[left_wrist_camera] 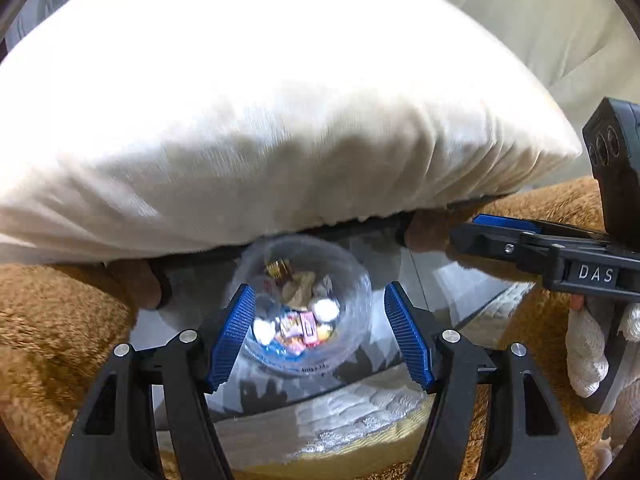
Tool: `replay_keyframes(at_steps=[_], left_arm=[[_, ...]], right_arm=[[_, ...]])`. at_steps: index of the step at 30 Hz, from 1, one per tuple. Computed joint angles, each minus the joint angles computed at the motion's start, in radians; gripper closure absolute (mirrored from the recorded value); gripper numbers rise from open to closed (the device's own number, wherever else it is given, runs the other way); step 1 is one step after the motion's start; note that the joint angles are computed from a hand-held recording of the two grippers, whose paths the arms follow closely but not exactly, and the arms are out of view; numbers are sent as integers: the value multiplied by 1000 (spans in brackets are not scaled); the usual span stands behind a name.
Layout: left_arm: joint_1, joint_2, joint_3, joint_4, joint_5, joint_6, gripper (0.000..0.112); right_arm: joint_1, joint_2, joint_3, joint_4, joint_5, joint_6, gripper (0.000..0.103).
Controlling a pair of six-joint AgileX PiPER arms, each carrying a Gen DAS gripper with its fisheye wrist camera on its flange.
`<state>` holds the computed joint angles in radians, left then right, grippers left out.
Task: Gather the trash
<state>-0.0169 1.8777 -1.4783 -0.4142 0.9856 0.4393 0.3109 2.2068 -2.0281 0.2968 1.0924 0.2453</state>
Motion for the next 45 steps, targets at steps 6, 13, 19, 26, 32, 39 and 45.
replay_keyframes(at_steps=[6,13,19,26,32,39,45], left_arm=[[29,-32,-43,-15,-14,7,46],[81,-51,-164,-67,-17,72,46],[126,-42,-303,-143,4,137,46],[147,9,-434,-209,3,205,46],[171,60,-484,-299,0,269,43],[187,53,-417,-422,-58,365,18],[153,-1,-326,-374,-143,389,16]], right_arm=[[-14,-52,-14,-60,-17,-11,43],[-19,-128,-59,-174,-85,-36,43],[-26,-106,-208,-228,-73,-78,43],[-21,-45,-362,-264,-81,-127,43],[-19,46,-525,-283,-59,-159,40],[-11,-18,-336,-327,-256,-123,13],[4,-65,-229,-403,-364,-75,7]])
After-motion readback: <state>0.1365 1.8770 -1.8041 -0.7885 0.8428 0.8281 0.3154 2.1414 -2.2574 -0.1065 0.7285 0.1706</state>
